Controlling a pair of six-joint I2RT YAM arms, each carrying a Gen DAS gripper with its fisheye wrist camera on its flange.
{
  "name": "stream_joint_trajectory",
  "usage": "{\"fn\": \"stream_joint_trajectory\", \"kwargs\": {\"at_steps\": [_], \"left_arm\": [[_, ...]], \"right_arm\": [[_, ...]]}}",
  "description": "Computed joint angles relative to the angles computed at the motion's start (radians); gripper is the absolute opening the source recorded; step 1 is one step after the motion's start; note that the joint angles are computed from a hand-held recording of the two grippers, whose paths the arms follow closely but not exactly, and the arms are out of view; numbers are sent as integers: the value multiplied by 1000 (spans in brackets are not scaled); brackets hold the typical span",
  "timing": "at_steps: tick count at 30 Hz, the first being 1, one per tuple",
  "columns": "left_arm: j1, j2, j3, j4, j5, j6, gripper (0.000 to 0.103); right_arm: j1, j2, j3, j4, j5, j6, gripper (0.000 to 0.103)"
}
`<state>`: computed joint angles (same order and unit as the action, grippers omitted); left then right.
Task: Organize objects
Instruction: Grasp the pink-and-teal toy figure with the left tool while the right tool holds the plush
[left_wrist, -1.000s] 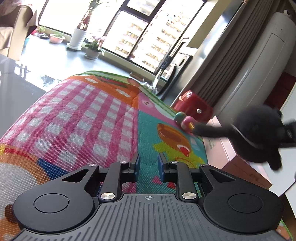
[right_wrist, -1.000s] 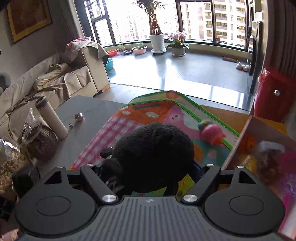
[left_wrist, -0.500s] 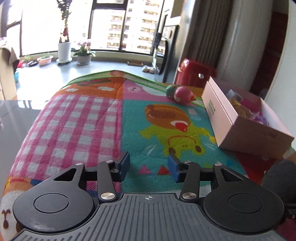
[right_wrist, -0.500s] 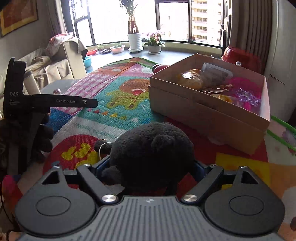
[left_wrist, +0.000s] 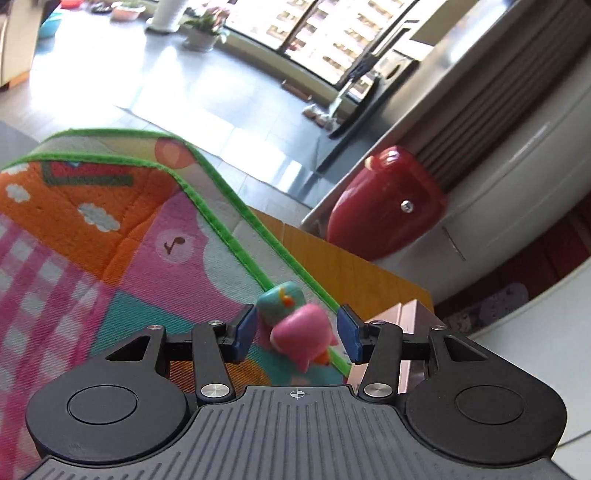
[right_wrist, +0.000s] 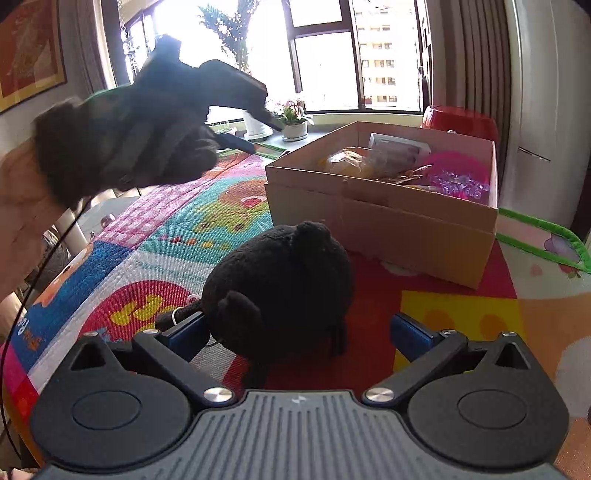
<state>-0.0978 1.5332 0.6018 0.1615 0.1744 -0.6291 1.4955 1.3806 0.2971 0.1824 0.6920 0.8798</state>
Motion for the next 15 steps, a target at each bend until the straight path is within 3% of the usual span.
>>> {"fn": "stream_joint_trajectory", "kwargs": {"at_steps": [3,8,12,15], "left_arm": [[-56,118,87,-12,-67,-48,52],[-130,195,120,19,-169,19,52],[-78,125,18,79,-70,61,50],[-36,-21,-119,76,-33,125,49]], "right_arm": [[-7,-9,-19,23,-14,6,103],[-37,-1,-18,27,-66,3,103],[-35,2,-15,19,-67,14,103],[-28,1,-12,7,-62,23,103]]}}
